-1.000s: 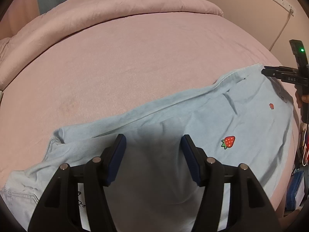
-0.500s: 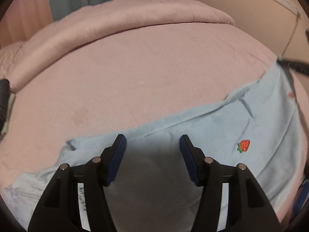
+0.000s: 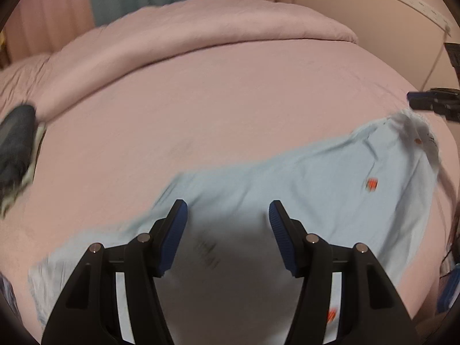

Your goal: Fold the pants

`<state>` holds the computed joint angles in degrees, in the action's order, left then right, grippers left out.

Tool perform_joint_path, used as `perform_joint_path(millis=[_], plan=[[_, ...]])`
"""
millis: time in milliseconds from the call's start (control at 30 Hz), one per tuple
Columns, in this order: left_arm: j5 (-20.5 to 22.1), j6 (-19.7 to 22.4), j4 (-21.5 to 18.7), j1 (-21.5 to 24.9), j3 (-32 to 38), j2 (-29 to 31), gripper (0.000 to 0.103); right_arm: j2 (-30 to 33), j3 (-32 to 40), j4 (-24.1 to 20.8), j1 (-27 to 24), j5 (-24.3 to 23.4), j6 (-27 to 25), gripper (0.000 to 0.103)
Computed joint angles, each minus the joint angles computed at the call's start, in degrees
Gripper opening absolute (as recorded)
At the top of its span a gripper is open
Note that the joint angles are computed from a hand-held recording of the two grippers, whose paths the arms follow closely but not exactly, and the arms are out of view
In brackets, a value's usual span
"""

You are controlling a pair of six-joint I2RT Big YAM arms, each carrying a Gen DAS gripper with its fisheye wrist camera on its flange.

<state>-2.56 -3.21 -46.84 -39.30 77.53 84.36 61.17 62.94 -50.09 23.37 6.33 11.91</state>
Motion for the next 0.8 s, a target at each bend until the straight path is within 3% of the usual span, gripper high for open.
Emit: perform_joint_path(millis=[167,333,500,700,800], plan=[[-0.18,-1.12,-0.21,3.48,-5.73,-3.51,0.058,12.97,8.56,-1.67,4.12,-9.41,-6.01,0.028],[1.30,-0.25,2.02,4.22,-8.42,-5.77,0.058,24.17,17.35,-9.86,5.73,-9.01,-11.88,0.028],[1.33,2.36,2.49,4.67,-8.92,-6.69,0.058,27.06,20.47,-13.16,6.73,-7.72,-16.07,0.032],[0.58,1.41,3.01,6.00,-11.59,-10.09,0.059,29.95,24.79,-15.86,8.53,-5.28,-19.93,0.032],[0.96,1.24,2.56,7.52,-12.09,-10.57,0.058,31.77,26.11,-17.29,9.13,-7.00,-20.17,0.032]])
